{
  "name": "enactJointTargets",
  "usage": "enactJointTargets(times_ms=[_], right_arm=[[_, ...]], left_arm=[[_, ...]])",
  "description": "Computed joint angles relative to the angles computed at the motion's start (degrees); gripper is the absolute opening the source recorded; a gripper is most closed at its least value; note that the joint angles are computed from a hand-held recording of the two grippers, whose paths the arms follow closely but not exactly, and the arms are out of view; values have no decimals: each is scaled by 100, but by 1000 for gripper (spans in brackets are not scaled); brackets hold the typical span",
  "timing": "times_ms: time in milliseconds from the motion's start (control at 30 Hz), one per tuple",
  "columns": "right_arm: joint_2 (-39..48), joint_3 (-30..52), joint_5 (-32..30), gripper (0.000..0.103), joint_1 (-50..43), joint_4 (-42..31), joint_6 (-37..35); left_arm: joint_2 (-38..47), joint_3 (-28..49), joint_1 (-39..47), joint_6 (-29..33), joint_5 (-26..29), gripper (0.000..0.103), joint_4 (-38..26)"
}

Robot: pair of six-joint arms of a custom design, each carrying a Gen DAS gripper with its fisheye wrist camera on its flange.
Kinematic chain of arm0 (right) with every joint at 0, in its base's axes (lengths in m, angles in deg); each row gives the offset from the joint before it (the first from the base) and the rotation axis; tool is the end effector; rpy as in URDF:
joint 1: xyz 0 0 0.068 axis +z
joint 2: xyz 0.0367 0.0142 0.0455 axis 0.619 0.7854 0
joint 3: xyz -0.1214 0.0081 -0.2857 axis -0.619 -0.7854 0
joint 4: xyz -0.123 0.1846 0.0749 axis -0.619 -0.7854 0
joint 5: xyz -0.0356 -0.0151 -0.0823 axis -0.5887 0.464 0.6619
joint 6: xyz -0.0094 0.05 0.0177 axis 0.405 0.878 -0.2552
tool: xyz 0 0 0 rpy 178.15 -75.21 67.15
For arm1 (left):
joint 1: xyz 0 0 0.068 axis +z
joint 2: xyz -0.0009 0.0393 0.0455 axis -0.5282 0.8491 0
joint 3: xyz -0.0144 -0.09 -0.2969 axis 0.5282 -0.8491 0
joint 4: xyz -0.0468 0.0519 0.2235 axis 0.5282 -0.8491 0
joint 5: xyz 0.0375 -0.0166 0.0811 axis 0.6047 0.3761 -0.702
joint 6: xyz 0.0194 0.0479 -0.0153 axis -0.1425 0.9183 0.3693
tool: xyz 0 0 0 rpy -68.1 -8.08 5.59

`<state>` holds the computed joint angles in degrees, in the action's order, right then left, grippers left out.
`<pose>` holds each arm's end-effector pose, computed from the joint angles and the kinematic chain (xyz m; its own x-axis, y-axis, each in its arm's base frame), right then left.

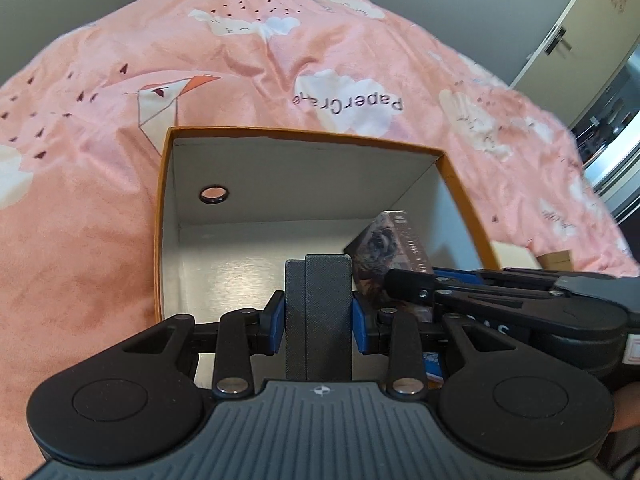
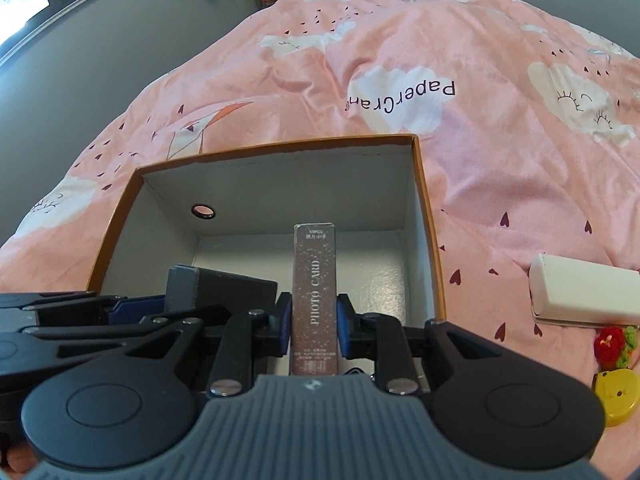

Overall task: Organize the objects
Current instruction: 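Lift and carry the black box and photo card box over the open box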

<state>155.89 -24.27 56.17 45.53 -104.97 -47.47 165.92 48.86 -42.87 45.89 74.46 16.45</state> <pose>0.2622 0.0422 0.2492 -0.8226 -0.1250 -0.5547 -0.2713 0.9436 0.1897 0.2653 -0.0614 0.2365 -0.8577 -0.0353 -0.5129 0.1620 0.9282 -0.3348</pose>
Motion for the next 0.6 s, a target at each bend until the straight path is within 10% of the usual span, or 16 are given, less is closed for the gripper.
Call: enactJointTargets(times_ms=[600], right_arm=[[440, 242, -118, 23, 46, -434, 273]], left_arm=[[-65, -96, 93, -157, 110, 38, 296]])
